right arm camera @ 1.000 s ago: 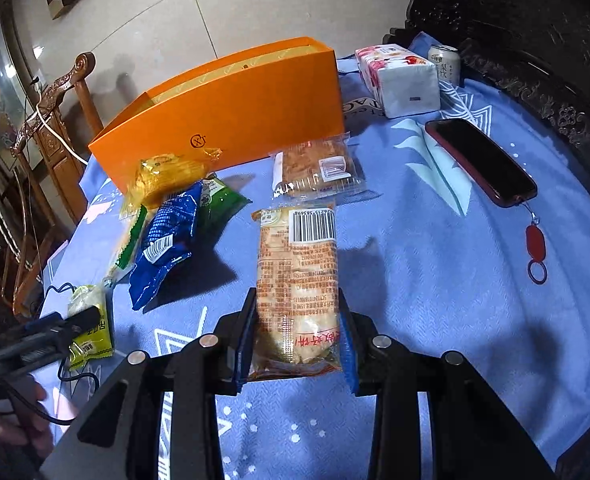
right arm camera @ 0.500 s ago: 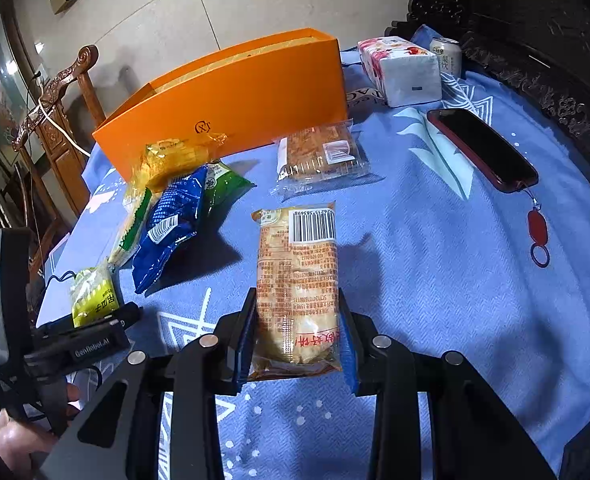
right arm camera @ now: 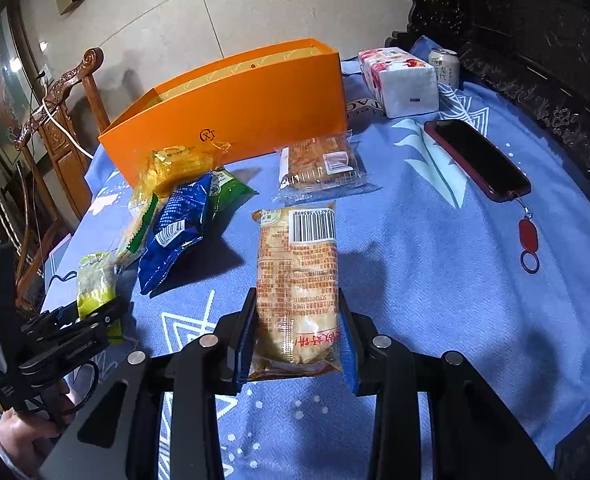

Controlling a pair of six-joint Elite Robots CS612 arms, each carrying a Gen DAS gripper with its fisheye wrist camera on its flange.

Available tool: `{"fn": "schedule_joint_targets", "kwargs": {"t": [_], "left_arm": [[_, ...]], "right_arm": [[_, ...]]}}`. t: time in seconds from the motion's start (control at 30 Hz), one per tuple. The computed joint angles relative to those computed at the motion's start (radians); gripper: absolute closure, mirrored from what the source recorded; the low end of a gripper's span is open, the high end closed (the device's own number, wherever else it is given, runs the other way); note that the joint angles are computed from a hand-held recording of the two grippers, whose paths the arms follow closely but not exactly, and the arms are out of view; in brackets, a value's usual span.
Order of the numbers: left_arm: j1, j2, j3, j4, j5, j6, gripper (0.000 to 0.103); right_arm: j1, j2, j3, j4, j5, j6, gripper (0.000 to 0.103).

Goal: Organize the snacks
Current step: 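Lift both packs over the orange box and release them inside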

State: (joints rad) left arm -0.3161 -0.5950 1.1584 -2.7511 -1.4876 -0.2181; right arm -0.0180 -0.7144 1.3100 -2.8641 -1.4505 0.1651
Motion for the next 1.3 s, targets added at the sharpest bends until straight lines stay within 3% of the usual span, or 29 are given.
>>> {"fn": "schedule_joint_targets", "kwargs": {"t": [0.1,0.43,0.73,0.9,1.03,1.17,1.3], "left_arm": [[0.011,-0.012,0.030,-0.036,-0.039,0.003,0.039],[0.029,-0.062,0.089,-0.106,-0.054,0.028,0.039],[0.030,-0.083,0.056,-0.153,-0.079,0.063,0.039],[0.031,-0.061,-0.040,-0.155,-0.098,0.073,0.039],[0.037,-0.018,-0.165,-0.126,-0.147,0.052,0.039],[0.034,0.044,-0.322,-0.080,-0.146,0.073,0.039],[0.032,0.144,-0.546,0.026,-0.139,0.103,0.039]], "right_arm": [[-0.001,-0.003,0.004,-0.006,-0.002,-0.006,0.067],[-0.001,-0.012,0.011,-0.042,-0.002,-0.002,0.067],[0.001,-0.024,-0.004,-0.104,0.014,-0.010,0.067],[-0.003,-0.012,-0.069,-0.137,0.054,0.002,0.067],[-0.006,0.032,-0.185,-0.145,0.080,-0.015,0.067],[-0.007,0.090,-0.319,-0.127,0.088,-0.033,0.067],[-0.004,0.160,-0.467,-0.076,0.086,-0.051,0.067]]}}
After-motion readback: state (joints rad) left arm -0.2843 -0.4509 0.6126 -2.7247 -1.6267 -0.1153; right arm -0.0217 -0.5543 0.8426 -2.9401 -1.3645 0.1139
